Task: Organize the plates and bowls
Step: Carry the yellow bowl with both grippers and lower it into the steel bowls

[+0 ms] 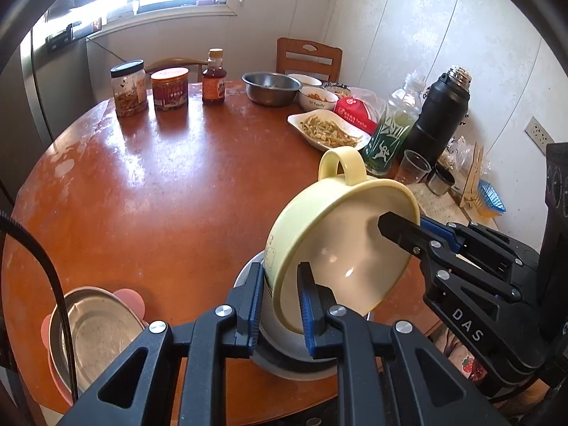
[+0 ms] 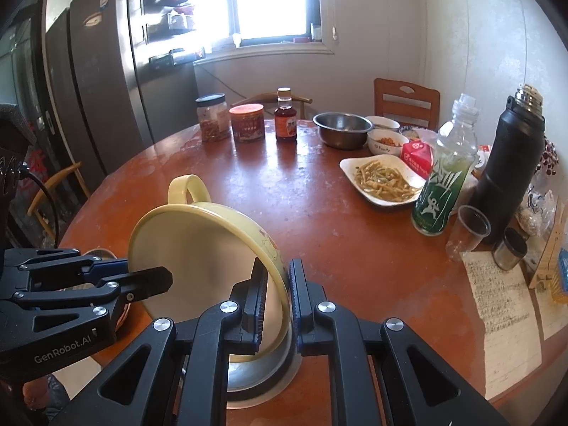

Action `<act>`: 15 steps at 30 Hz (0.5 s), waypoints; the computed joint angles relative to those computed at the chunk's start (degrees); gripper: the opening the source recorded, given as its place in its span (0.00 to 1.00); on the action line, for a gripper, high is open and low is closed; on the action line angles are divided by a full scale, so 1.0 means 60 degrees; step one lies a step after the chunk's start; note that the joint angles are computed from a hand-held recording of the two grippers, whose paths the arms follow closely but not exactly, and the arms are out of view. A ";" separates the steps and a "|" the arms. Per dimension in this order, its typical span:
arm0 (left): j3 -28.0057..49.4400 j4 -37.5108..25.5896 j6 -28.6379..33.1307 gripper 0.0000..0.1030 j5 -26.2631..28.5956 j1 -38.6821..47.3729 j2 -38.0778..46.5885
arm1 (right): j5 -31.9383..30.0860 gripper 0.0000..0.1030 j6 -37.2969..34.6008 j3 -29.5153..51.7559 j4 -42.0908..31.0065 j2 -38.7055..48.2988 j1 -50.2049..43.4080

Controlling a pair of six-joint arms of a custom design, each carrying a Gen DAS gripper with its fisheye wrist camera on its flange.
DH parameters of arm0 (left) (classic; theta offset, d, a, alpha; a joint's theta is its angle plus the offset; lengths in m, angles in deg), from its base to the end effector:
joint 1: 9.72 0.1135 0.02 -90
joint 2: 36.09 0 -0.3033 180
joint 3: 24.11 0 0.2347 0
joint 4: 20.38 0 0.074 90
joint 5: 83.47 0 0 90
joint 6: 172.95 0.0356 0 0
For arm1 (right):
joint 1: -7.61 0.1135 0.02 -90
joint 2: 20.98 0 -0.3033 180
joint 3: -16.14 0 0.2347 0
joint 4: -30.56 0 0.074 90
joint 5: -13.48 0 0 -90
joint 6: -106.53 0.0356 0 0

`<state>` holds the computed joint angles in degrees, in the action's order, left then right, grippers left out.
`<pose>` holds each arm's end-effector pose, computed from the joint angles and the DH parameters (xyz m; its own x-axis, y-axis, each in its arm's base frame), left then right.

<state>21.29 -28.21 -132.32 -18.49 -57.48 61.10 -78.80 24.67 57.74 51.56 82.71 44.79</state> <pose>0.1838 -0.1801 0.1383 -0.7777 -0.1666 -0.6062 -0.0969 0.9845 -0.1462 0.2256 0.1729 0.1288 -0.6073 -0.2830 -0.7424 -0.5473 0.8264 0.1326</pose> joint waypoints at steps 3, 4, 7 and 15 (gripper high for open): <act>-0.0212 0.0253 -0.0063 0.19 0.0077 -0.0005 0.0034 | 0.0024 0.12 0.0063 -0.0045 0.0064 0.0177 0.0065; -0.0274 0.0331 -0.0084 0.19 0.0093 -0.0003 0.0057 | 0.0043 0.12 0.0075 -0.0060 0.0100 0.0220 0.0099; -0.0368 0.0530 -0.0093 0.19 0.0203 0.0041 0.0179 | 0.0006 0.12 0.0100 -0.0103 0.0214 0.0364 0.0114; -0.0352 0.0705 -0.0138 0.19 0.0458 0.0126 0.0569 | -0.0134 0.12 0.0138 -0.0068 0.0293 0.0770 0.0103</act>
